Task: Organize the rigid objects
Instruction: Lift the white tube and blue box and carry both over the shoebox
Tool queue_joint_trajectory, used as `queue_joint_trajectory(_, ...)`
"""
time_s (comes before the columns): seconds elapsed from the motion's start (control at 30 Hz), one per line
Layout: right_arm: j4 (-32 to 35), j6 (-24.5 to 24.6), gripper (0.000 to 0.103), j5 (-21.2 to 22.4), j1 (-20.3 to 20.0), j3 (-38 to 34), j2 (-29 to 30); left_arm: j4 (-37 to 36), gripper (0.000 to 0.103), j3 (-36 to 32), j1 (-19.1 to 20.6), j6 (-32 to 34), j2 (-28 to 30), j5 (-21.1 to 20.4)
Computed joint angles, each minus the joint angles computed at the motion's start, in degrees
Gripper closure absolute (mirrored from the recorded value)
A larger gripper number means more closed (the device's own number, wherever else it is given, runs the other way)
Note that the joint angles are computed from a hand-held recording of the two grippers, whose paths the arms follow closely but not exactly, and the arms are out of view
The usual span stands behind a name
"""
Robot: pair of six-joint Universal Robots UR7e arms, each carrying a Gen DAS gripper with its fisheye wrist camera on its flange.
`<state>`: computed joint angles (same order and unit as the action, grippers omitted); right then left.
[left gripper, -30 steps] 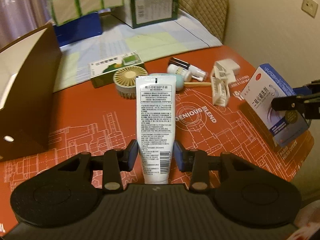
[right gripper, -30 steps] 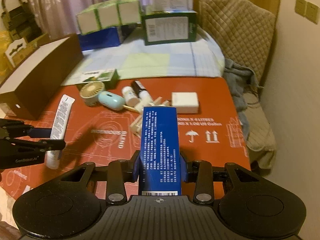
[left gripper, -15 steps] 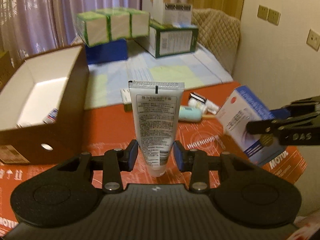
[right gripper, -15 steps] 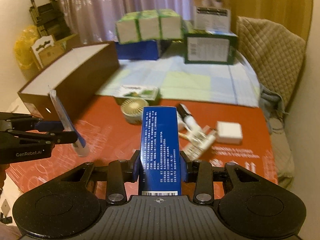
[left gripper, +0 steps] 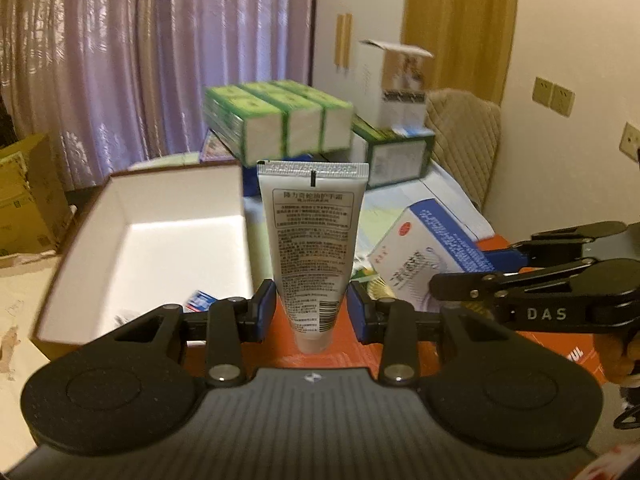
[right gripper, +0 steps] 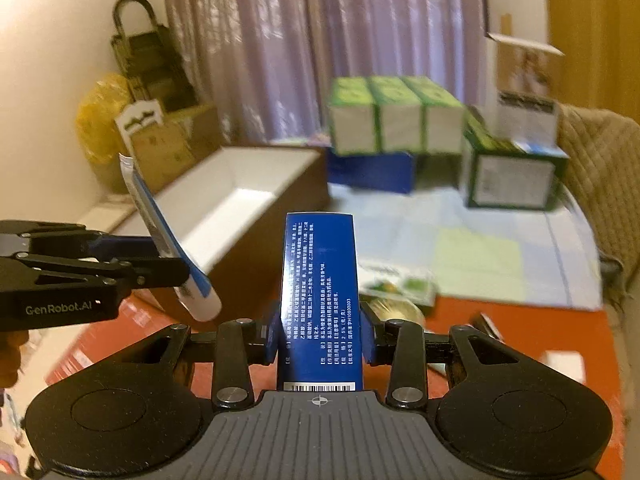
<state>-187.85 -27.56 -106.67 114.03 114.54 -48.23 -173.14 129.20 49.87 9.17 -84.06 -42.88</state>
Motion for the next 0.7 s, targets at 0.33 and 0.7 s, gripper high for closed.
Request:
queue_joint_trajectory(0.33, 2.3, 2.5, 0.067, 4.2, 4.8, -12.1, 10.1, 1.9, 0.07, -6.4, 5.6, 7.2, -2.5, -0.4)
queue_joint_trajectory(0.7, 6.1, 3.5, 0.067, 2.4, 6.7, -25.0, 21.2, 10.8, 0.07, -14.9, 14.8, 8.6, -0.4, -5.8)
